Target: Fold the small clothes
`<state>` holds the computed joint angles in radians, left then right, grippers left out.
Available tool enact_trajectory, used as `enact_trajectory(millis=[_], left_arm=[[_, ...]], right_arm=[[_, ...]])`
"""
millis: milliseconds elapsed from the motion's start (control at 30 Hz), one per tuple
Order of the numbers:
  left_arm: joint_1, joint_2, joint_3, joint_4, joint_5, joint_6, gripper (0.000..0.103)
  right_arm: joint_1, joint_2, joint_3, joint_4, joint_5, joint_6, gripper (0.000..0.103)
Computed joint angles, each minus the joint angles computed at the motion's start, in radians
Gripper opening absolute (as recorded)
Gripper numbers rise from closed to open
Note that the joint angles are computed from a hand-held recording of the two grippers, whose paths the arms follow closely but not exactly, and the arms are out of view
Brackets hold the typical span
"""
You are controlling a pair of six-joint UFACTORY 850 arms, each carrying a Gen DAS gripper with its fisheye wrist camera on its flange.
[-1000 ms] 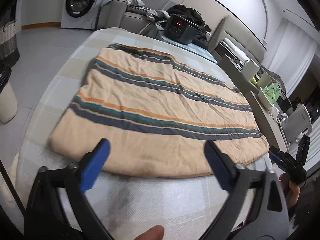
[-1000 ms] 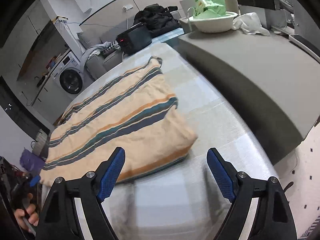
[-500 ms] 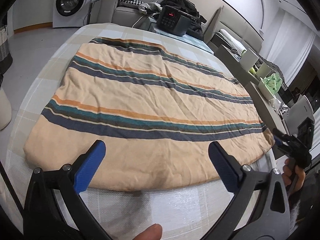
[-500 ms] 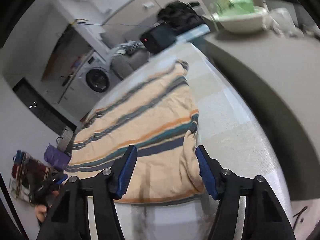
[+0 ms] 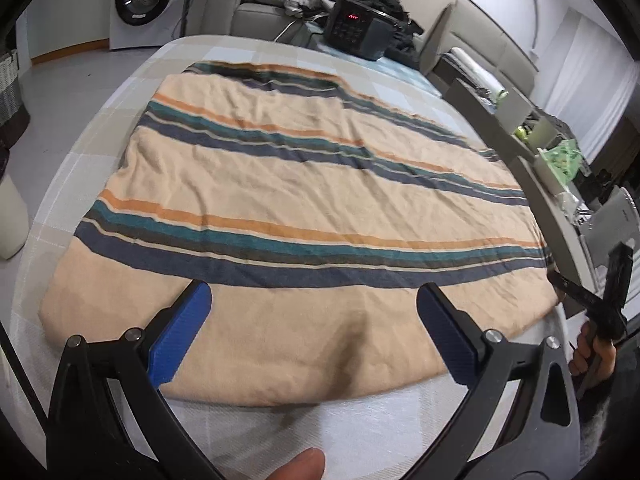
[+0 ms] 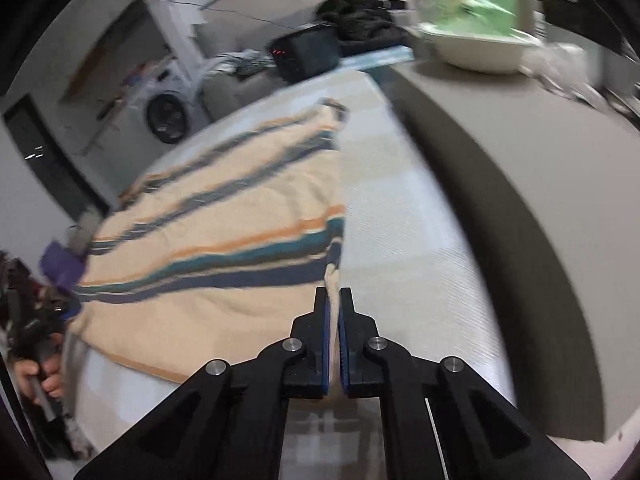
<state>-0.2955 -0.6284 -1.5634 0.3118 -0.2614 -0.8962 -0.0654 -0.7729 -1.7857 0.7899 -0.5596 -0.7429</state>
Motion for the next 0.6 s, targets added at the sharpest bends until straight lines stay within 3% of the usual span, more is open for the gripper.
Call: enact_trajectory(millis=[100,167,233,300,333,433,600], left_arm=[[-0.003,0.005,0.006,0.083,-0.042,-0.071,0.102],[-0.009,0.032,0.039,0.158,-0.034,-0.136,0.102],[-0.015,0.039,0.039,0.21,-0.04,-0.175,0.102],[-0.026,0.028,0.01,0.229,-0.038,-0.186,0.102],[-0.031,0.021,-0.005,0.217,-0.03,-0.168,0.102],[-0.052,-0.037,-0.1,0.103,-0.023,0.011,0.102],[-0.053,-0.19,-0.311,-0.133,-0.156,0.282,0.102]], right_arm=[[-0.001,0.018,0.014,-0.036,0.027,0.054,0.009],[-0.004,0.056,0.055,0.1,0.053,-0.076,0.017],[0.006,0.089,0.09,0.214,0.081,-0.198,0.033],[0.032,0.109,0.114,0.313,0.094,-0.315,0.034],[0.044,0.108,0.112,0.326,0.085,-0.343,0.039],[0.104,0.081,0.08,0.25,0.07,-0.318,0.051],[0.187,-0.019,-0.045,-0.034,0.004,-0.107,0.053]])
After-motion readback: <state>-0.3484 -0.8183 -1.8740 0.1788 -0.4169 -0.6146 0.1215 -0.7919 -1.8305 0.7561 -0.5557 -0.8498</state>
